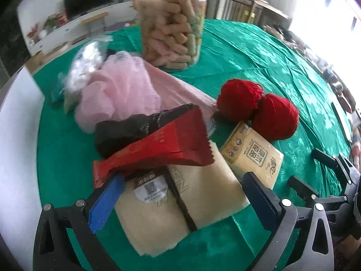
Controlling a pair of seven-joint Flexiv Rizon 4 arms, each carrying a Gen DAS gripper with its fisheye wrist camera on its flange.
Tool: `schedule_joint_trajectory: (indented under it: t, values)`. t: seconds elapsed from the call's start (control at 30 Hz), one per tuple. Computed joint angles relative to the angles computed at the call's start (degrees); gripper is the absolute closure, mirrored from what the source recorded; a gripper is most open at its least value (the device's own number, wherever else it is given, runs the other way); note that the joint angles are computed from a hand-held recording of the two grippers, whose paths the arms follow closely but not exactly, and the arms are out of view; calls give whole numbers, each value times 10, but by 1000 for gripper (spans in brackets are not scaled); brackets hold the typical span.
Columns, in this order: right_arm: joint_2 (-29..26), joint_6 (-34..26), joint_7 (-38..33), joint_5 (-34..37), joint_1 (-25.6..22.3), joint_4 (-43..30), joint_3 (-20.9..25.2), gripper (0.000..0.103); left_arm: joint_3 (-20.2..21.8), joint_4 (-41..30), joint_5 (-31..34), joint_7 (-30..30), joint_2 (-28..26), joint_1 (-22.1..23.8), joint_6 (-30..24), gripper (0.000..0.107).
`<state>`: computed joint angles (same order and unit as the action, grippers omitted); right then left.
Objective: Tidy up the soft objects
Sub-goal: 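Align the left tool fingers around the cream cloth bundle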
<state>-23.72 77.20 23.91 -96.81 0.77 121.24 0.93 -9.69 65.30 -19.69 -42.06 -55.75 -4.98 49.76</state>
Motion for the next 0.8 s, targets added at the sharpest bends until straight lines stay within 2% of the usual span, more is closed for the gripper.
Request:
schedule_joint_trajectory:
  t: [0.13,0.27,0.37,0.47,0.57,0.63,0.73,0.8]
  values:
    - [0,0,0,0,0,0,0,14,2,-24,-1,-7,-15,-4,-19,4]
    - [0,0,1,-1,0,0,0,14,6,-70,-7,-51,-44,-14,-47,4]
    - [0,0,1,-1,0,0,0,14,-4,-62,-12,-49,-42,-9,-56,4]
    - [0,0,1,-1,0,0,0,14,-12,-26,-14,-22,-20,3,-72,4]
    - [0,0,1,-1,0,0,0,14,-16,42,-19,14,22,19,-70,4]
    - [0,0,1,-1,0,0,0,14,-21,79,-26,42,47,34,-90,4]
    - [0,0,1,-2,-1,0,1,14,-20,106,-34,81,67,44,-109,4]
    - [0,0,2,-2,-1,0,1,14,-17,116,-40,91,74,41,-95,4]
